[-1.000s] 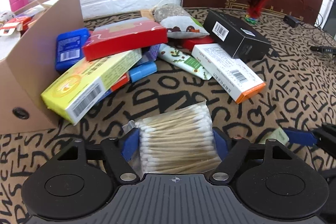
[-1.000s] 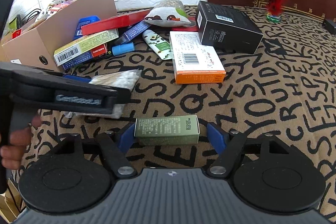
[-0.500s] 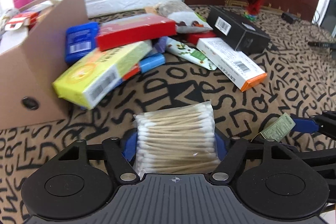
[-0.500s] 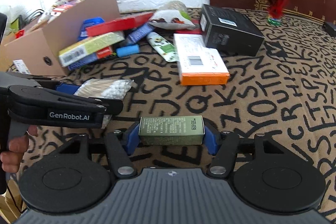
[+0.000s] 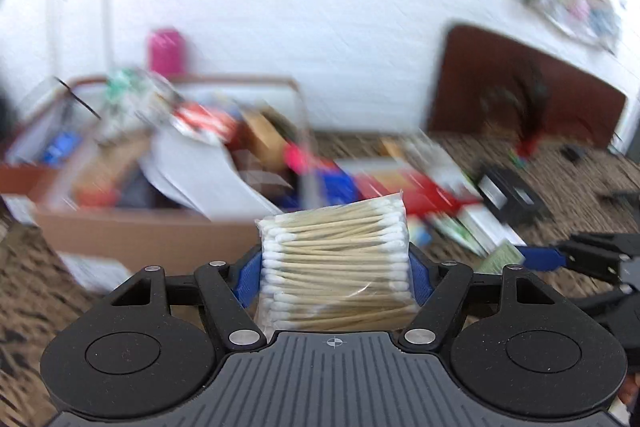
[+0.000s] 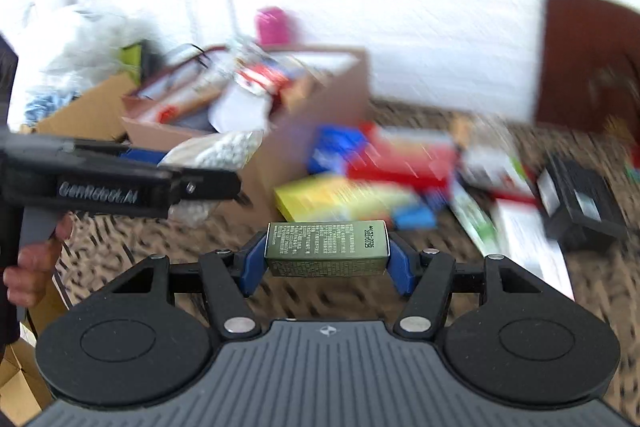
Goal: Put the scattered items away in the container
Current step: 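Carry the swab bag into the cardboard box while the right tool drops the green box there, then withdraw both tools from the cardboard box back over the table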
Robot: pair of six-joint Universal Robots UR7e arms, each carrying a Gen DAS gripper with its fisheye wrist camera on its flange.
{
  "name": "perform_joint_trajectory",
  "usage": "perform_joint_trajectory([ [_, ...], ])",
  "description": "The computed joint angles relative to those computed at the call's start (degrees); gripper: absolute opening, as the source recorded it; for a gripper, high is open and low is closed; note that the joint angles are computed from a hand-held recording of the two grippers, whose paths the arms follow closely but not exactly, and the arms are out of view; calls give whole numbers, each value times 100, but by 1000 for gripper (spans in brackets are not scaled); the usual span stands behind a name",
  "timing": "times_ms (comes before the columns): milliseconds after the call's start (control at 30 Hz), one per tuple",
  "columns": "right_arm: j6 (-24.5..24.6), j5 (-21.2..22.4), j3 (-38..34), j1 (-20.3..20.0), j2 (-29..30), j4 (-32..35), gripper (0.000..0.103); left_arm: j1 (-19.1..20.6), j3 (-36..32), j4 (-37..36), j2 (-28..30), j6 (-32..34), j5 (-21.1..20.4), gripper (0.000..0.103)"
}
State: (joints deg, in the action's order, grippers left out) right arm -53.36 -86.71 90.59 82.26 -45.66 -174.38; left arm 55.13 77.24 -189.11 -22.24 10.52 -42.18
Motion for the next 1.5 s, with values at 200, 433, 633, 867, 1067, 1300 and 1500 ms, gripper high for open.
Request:
perform_joint_trajectory([
  [200,-247,140,-764,500,614,192,66,280,-689,35,-52,298,70,72],
  [433,-450,-150,-1745,717,1418,398,67,577,-1291,444,124,264,-134,72],
  [633,-597,-265,-2333,796,1839,581,75,747,-1724,524,319,182,-285,90],
  [867,-909,-273,-2123,752,1865,-72,95,765,-1291,109,136,100,-504,103],
  [1067,-788,-295,-1907,704,1731,-148,99,677,-976,306,37,21,-490,103],
  [1300,-659,-14,-1241,602,1300,-463,102,450,-620,63,17,149,-325,103],
  [1500,-336,345,-352,280,710,-922,103,206,-91,-199,31,-228,-358,103],
])
